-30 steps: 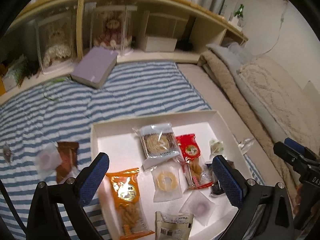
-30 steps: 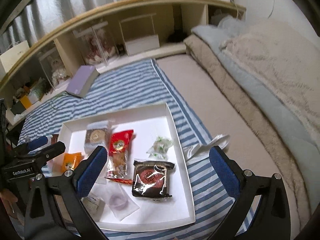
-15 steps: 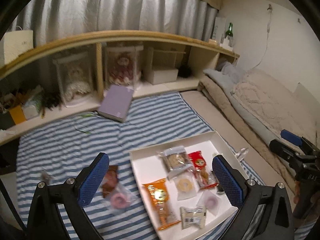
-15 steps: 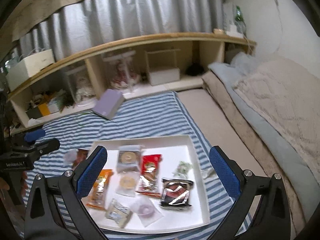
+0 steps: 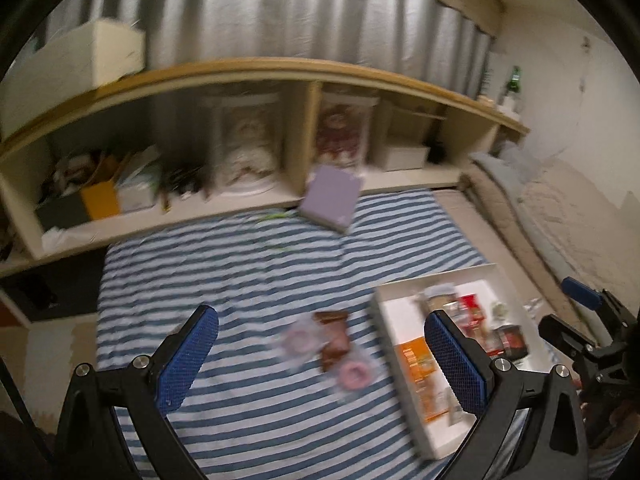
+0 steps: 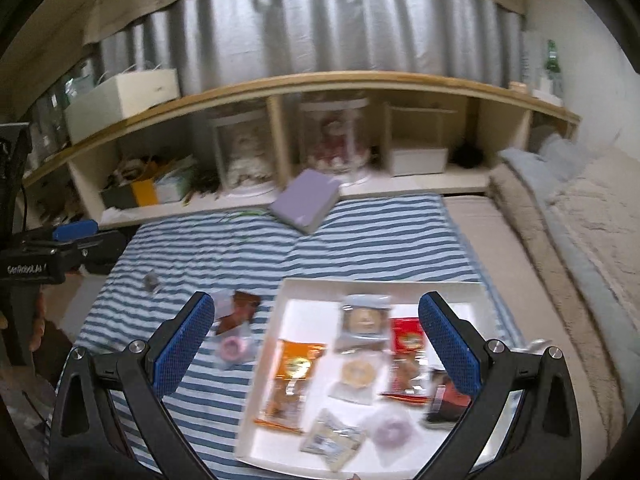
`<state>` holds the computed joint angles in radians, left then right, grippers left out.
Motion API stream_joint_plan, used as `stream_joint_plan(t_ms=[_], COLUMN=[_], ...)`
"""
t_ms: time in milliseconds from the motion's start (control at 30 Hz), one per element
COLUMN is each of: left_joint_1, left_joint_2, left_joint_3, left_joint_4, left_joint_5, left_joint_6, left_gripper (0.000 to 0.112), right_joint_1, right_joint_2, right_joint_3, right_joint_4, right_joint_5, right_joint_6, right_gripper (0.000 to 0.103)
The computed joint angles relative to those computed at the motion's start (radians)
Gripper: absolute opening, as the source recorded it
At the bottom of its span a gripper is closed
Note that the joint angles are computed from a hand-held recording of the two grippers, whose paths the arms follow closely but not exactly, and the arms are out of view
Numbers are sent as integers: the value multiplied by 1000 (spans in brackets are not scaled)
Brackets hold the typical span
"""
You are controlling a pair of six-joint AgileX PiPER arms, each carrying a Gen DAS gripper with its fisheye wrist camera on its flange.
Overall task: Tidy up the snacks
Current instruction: 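Withdraw both tools from the tray back toward the remaining snacks, then grasp the small brown candy bag with the left tool while the right tool grasps a pink donut bag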
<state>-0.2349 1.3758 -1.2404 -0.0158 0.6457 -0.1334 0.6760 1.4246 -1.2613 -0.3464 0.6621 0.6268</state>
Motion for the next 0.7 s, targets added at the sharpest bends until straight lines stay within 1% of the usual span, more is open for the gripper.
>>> stream_joint_plan(t_ms=[133, 200, 267, 333, 367, 433, 500, 567, 667, 700], left_joint_1=[127, 178, 239, 289, 312, 344, 357, 353, 368, 371], left_joint_2=[-15, 5, 38, 80, 107, 171, 241, 314, 411, 442], left_joint_3=[62, 64, 51, 26, 10, -35, -88, -143, -208, -233], left_joint_4=[-106, -149, -217, -264, -285, -306, -304, -282, -304, -310], left_joint_5=[-21, -19, 0, 7, 12, 30, 41, 43, 61, 70], left_joint_6=[100, 129, 183, 214, 221, 215, 193, 144, 123, 108], left_gripper=[101, 99, 96, 95, 94, 91, 88, 87, 84, 84], right_joint_1=[57, 78, 93, 102, 102, 99, 95, 109, 122, 129], right_joint_2=[94, 144, 208, 275, 313, 401, 494, 600, 714, 762], right_joint_3=[-39, -62, -101, -156, -189, -283, -394, -525, -668, -731], right_joint_4=[18, 58, 117, 183, 237, 319, 363, 340, 324, 315], right_joint_5=[-43, -65, -78, -64, -50, 22, 120, 231, 346, 398], right_joint_6=[-7, -40, -111, -208, -283, -409, -503, -547, -609, -622], right_gripper=[103, 103, 103, 103, 103, 103, 103, 103, 102, 102])
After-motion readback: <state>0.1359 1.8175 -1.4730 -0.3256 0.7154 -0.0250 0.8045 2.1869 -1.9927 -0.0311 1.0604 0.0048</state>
